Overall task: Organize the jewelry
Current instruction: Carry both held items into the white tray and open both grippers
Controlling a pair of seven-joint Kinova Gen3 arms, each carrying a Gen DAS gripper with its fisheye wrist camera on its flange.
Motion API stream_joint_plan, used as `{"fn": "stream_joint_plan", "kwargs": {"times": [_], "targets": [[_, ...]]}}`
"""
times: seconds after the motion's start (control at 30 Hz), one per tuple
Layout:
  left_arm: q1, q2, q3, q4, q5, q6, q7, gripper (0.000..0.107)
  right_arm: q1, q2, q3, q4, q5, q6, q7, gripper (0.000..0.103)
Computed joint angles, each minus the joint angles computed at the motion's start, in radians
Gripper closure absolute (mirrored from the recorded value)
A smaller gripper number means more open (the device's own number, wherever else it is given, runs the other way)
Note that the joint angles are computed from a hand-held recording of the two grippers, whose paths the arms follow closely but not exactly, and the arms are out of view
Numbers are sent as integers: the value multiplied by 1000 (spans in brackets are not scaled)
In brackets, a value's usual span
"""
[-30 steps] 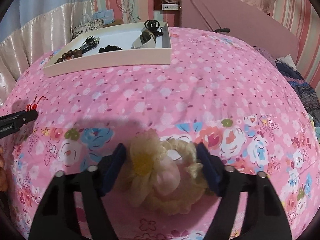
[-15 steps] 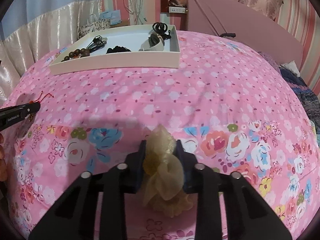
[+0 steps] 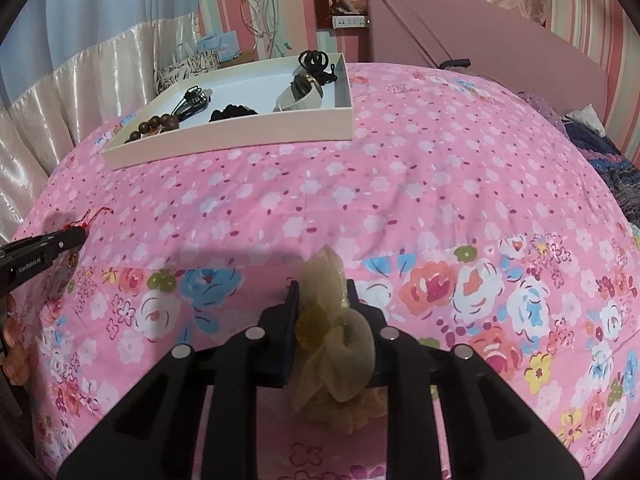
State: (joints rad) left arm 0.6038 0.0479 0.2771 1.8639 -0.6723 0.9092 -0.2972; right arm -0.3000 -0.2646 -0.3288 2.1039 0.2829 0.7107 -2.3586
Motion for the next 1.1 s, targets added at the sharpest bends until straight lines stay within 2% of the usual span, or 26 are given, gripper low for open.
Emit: {"fn": "stream_joint_plan", "kwargs": {"times": [0.33, 0.53, 0.73, 0.8, 0.93, 1.1], "targets": [[-31, -43, 6, 18, 20, -33, -4, 100, -2, 23, -19, -22, 49, 25, -55, 82], [-60, -64, 19, -19, 56, -11, -45, 100, -34, 26, 61, -80, -42, 52, 78, 82], [-78, -35, 11, -117, 112, 27, -190, 100, -34, 86, 97, -204, -66, 126, 218, 82], [-87, -24, -3, -156, 122, 24, -234, 100, -30, 115, 89, -258, -32, 143, 228, 82], [-97, 1, -24, -232, 115, 9, -291, 100, -36, 170, 104, -354, -7, 142, 241, 82], [-111, 68, -67, -365, 133, -20, -391, 100, -51, 289, 151, -509, -57, 134, 301, 82]]}}
